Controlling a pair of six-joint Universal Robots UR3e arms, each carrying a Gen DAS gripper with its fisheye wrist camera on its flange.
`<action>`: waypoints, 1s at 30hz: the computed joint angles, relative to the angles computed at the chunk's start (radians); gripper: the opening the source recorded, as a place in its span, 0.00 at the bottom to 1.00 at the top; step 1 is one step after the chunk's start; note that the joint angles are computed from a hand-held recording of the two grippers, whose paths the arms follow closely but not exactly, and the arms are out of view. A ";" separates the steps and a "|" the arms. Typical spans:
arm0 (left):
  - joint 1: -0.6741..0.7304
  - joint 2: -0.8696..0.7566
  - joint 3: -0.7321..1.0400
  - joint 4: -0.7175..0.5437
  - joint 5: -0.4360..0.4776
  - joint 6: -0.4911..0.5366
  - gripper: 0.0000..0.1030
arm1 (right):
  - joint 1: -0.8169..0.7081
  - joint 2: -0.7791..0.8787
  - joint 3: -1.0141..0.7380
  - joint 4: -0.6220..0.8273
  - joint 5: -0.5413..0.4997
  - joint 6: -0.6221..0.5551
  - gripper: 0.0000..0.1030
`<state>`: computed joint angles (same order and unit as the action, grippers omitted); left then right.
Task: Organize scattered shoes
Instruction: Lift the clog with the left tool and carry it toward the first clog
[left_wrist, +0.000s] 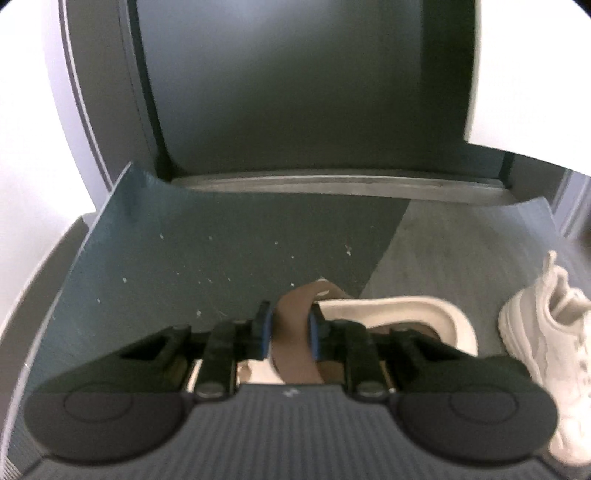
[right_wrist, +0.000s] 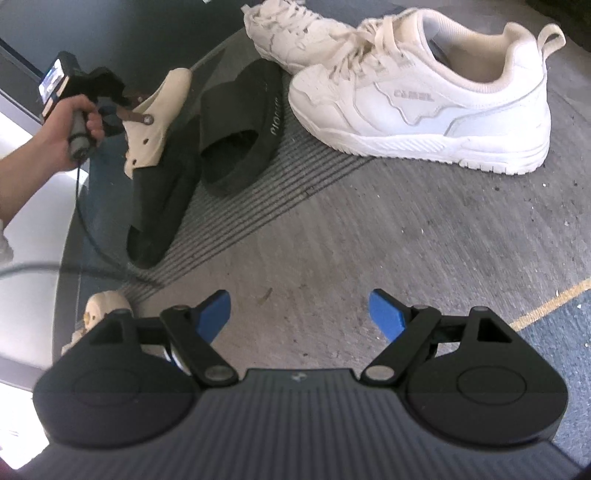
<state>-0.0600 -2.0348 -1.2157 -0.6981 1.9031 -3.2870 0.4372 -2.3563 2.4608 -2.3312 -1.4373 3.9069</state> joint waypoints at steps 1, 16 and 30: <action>-0.001 0.017 -0.012 -0.001 0.001 0.008 0.21 | 0.009 0.002 -0.003 -0.005 -0.007 0.008 0.82; -0.043 0.636 -0.399 -0.164 -0.074 0.245 0.21 | 0.303 0.094 -0.107 -0.065 -0.225 0.193 0.82; -0.462 0.938 -0.609 -0.411 -0.064 0.083 0.21 | 0.472 -0.054 -0.049 0.006 -0.439 0.389 0.82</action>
<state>-0.5220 -1.0964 -1.8248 -1.1093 1.8394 -3.2043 0.9088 -2.4100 2.4115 -2.3248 -1.8764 4.2960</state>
